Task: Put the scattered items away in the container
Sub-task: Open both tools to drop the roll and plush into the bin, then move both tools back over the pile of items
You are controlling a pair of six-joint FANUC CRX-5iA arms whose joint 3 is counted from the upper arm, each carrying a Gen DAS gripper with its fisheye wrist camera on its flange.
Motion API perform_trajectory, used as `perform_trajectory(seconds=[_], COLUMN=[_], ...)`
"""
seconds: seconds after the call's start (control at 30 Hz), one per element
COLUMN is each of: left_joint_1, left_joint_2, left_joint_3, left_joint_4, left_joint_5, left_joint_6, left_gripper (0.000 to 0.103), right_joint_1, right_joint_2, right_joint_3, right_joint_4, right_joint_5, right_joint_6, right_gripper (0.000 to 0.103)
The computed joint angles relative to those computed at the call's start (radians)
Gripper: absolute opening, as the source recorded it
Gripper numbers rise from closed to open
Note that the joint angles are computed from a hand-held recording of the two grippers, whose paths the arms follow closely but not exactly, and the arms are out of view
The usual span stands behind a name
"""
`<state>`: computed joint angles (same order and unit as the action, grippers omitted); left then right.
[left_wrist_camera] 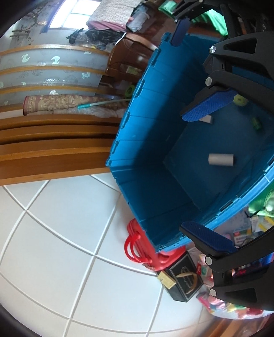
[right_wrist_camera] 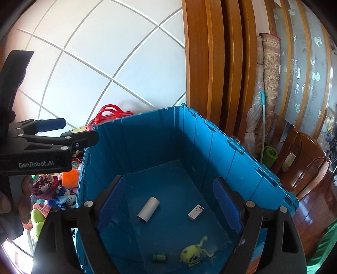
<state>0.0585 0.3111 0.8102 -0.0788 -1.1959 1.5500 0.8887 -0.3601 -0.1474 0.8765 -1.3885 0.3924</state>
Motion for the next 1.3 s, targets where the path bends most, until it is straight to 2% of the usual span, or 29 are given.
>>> perform_trajectory(seconds=[0.43, 0.77, 1.07, 1.3], left_joint_1=[0.056, 0.149, 0.319, 0.539], left_joint_2=[-0.156, -0.311, -0.456, -0.564], left_joint_3=[-0.185, -0.392, -0.602, -0.780], left_joint_4=[-0.053, -0.075, -0.008, 0.117], left_joint_5=[0.032, 0.034, 0.048, 0.082], left_joint_6=[0.086, 0.152, 0.112, -0.014], left_gripper=[0.097, 0.097, 0.097, 0.097], right_joint_1=[0.054, 0.094, 0.123, 0.156], right_joint_2=[0.030, 0.101, 0.222, 0.337], right_joint_3=[0.026, 0.075, 0.168, 0.263], right_joint_4=[-0.010, -0.053, -0.105, -0.122], right_joint_5=[0.041, 0.154, 0.223, 0.234], right_joint_6=[0.030, 0.095, 0.162, 0.189], right_gripper=[0.085, 0.085, 0.085, 0.085])
